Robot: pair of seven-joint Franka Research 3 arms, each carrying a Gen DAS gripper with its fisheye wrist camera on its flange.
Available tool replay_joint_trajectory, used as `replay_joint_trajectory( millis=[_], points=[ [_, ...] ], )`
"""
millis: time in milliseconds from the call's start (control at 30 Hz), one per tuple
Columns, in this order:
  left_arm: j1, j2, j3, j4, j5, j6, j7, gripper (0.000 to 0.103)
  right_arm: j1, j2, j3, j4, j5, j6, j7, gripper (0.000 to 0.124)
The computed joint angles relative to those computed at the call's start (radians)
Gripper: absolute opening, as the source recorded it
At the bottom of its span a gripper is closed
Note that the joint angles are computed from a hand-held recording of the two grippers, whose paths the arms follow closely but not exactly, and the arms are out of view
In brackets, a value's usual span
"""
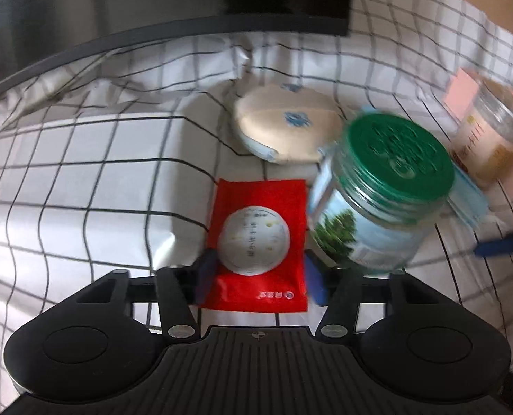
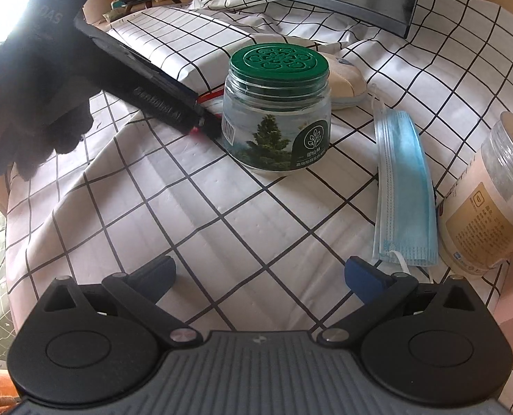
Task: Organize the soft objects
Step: 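Lift the red sachet upright with the left tool, then grasp the beige round zip case with the right tool while the left tool holds the sachet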
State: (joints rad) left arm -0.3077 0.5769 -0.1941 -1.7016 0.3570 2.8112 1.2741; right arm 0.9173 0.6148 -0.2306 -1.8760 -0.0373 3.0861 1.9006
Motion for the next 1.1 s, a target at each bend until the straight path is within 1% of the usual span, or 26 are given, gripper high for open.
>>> replay_joint_trajectory(
  millis=[67,100,133,167,200,267,333,400,433,467,500,533,567,600,633,667,700,767,833,900,933,967,1000,1033,1067,1100],
  points=[
    [-0.014,-0.009,0.019,-0.019,0.010,0.030,-0.035,0.054,0.000,-0.001,0.001,-0.002,-0.001,0.001,-0.003,0.103],
    [-0.030,-0.016,0.037,-0.029,0.029,0.040,-0.057,0.051,-0.003,-0.001,0.003,-0.001,0.000,0.002,-0.005,0.103],
    [-0.047,-0.025,0.056,-0.043,0.053,0.055,-0.079,0.044,-0.005,-0.001,0.005,-0.003,0.000,0.003,-0.008,0.103],
    [-0.038,-0.036,0.045,-0.062,0.058,0.075,-0.074,0.022,-0.006,-0.001,0.006,-0.003,0.001,0.003,-0.011,0.103],
    [-0.038,-0.044,0.042,-0.073,0.062,0.082,-0.079,0.020,-0.007,-0.002,0.007,-0.002,0.001,0.000,-0.013,0.103],
    [-0.089,-0.067,0.100,-0.102,0.122,0.104,-0.151,0.018,-0.013,-0.003,0.014,0.002,0.002,-0.010,-0.018,0.103],
    [-0.119,-0.083,0.140,-0.123,0.176,0.125,-0.218,0.018,-0.022,-0.005,0.024,0.007,0.002,-0.027,-0.021,0.103],
    [-0.136,-0.095,0.168,-0.137,0.225,0.149,-0.280,0.017,-0.040,-0.011,0.044,0.013,-0.002,-0.048,-0.029,0.103],
    [-0.161,-0.104,0.201,-0.145,0.267,0.165,-0.329,0.017,-0.050,-0.015,0.056,0.011,-0.003,-0.054,-0.031,0.103],
    [-0.212,-0.111,0.264,-0.145,0.340,0.179,-0.406,0.016,-0.058,-0.018,0.065,0.012,-0.005,-0.063,-0.031,0.102],
    [-0.275,-0.114,0.340,-0.137,0.440,0.183,-0.504,0.014,-0.062,-0.021,0.070,0.012,-0.009,-0.071,-0.029,0.102],
    [-0.322,-0.115,0.389,-0.118,0.542,0.142,-0.595,0.014,-0.066,-0.024,0.075,0.010,-0.014,-0.075,-0.027,0.102],
    [-0.337,-0.113,0.403,-0.106,0.574,0.112,-0.617,0.014,-0.069,-0.026,0.080,0.009,-0.019,-0.079,-0.025,0.102],
    [-0.318,-0.113,0.382,-0.106,0.535,0.104,-0.576,0.014,-0.073,-0.029,0.087,0.008,-0.023,-0.082,-0.026,0.102],
    [-0.269,-0.111,0.326,-0.107,0.453,0.095,-0.492,0.014,-0.076,-0.030,0.091,0.006,-0.028,-0.084,-0.025,0.102],
    [-0.201,-0.107,0.250,-0.103,0.413,0.082,-0.435,0.015,-0.081,-0.031,0.097,0.006,-0.032,-0.085,-0.026,0.102],
    [-0.165,-0.099,0.205,-0.095,0.387,0.062,-0.390,0.015,-0.085,-0.032,0.103,0.006,-0.036,-0.086,-0.028,0.102],
    [-0.126,-0.079,0.157,-0.078,0.369,0.039,-0.361,0.015,-0.093,-0.033,0.111,0.007,-0.040,-0.088,-0.029,0.102],
    [-0.092,-0.061,0.134,-0.079,0.330,0.083,-0.390,0.015,-0.092,-0.037,0.107,0.002,-0.047,-0.084,-0.026,0.097],
    [-0.088,-0.053,0.146,-0.089,0.303,0.140,-0.461,0.014,-0.082,-0.043,0.093,0.003,-0.062,-0.091,-0.022,0.091],
    [-0.098,-0.051,0.169,-0.097,0.303,0.182,-0.511,0.014,-0.068,-0.049,0.075,0.000,-0.077,-0.087,-0.013,0.087],
    [-0.120,-0.050,0.205,-0.105,0.314,0.228,-0.565,0.012,-0.038,-0.057,0.038,-0.007,-0.101,-0.074,0.009,0.086],
    [-0.166,-0.050,0.268,-0.113,0.342,0.268,-0.633,0.012,0.003,-0.068,-0.013,-0.014,-0.130,-0.053,0.040,0.086],
    [-0.212,-0.048,0.327,-0.115,0.371,0.294,-0.687,0.011,0.027,-0.077,-0.045,-0.016,-0.149,-0.039,0.059,0.086],
    [-0.277,-0.048,0.409,-0.122,0.413,0.325,-0.757,0.010,0.033,-0.095,-0.061,-0.013,-0.161,-0.021,0.066,0.086],
    [-0.319,-0.047,0.464,-0.128,0.441,0.348,-0.805,0.010,0.008,-0.110,-0.042,-0.001,-0.158,-0.009,0.052,0.086]
  ],
)
